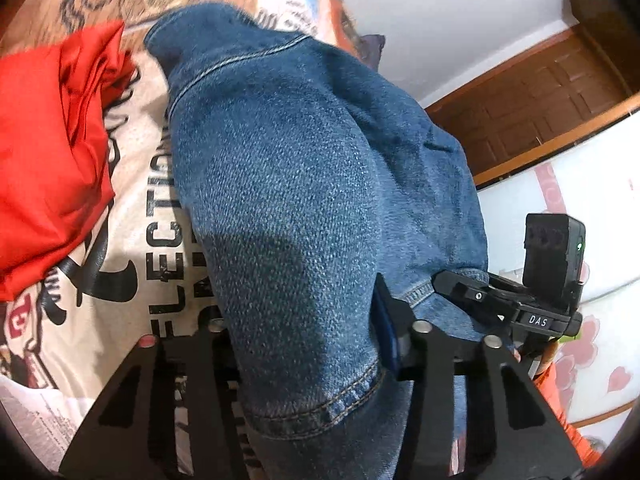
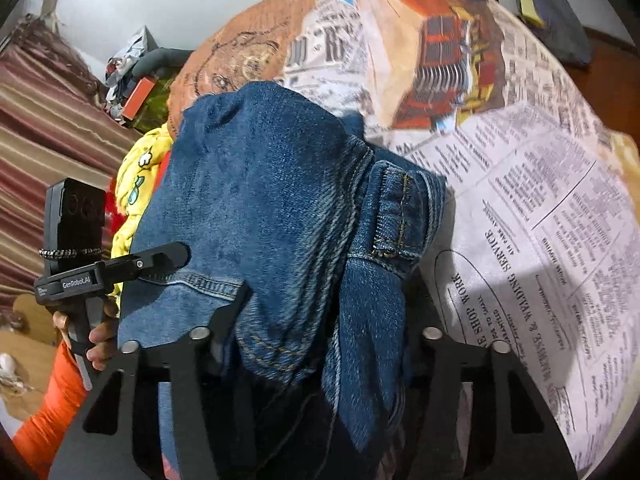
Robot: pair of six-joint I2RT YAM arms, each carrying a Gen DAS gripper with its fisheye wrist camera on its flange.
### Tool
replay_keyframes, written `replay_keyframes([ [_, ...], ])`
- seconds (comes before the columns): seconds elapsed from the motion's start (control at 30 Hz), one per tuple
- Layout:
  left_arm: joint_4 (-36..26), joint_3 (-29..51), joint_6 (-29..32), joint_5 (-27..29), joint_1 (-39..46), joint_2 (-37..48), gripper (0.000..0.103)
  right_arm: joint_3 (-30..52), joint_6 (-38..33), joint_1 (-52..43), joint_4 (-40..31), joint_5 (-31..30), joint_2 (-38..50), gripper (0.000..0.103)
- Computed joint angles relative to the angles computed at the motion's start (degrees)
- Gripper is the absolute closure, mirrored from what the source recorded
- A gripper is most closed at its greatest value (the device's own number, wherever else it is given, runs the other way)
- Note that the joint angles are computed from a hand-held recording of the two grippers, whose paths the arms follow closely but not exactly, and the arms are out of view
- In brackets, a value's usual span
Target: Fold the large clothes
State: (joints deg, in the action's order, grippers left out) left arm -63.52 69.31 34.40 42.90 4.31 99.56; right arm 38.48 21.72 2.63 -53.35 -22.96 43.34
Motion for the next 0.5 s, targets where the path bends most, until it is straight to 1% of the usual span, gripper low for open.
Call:
replay_keyframes([
  [0.03, -0.9, 0.1, 1.1, 0.0, 0.1, -1.3, 0.062, 0.4, 0.4, 0.4, -0.1, 0.5, -0.3, 0.058],
  [0.13, -4.0, 1.2, 3.4, 0.2, 1.4, -4.6, 0.066, 2.4, 3.0, 3.1, -1.2, 2.3, -1.9, 0.062],
  [0.23, -6.9, 2.8, 6.0, 1.5, 3.5, -7.4, 0.068, 4.9, 7.0, 9.0, -1.7, 7.1, -2.9, 0.064],
  [0.3, -8.2, 4.1, 6.2, 2.7, 4.2, -8.7, 0.068, 6.9, 10.1, 14.2, -1.6, 11.4, -3.0, 0.064],
  [0.33, -10.3, 5.7, 7.6, 3.4, 5.5, -8.6, 0.068, 8.2, 11.6, 16.8, -1.4, 13.7, -2.6, 0.064],
  [0.37, -10.9, 6.4, 7.9, 3.8, 5.9, -8.5, 0.068, 9.8, 12.9, 19.3, -1.3, 15.9, -1.7, 0.064],
  [0.43, -15.1, 10.1, 11.3, 5.1, 8.8, -7.6, 0.068, 12.1, 15.1, 23.1, 0.1, 18.9, 0.7, 0.064],
  [0.47, -14.4, 10.3, 10.1, 5.6, 8.4, -8.1, 0.068, 13.5, 15.6, 24.5, 0.9, 20.1, 2.2, 0.064],
  [0.5, -16.0, 12.0, 11.5, 6.1, 9.7, -7.7, 0.068, 14.7, 16.0, 25.8, 1.2, 21.2, 3.3, 0.064],
])
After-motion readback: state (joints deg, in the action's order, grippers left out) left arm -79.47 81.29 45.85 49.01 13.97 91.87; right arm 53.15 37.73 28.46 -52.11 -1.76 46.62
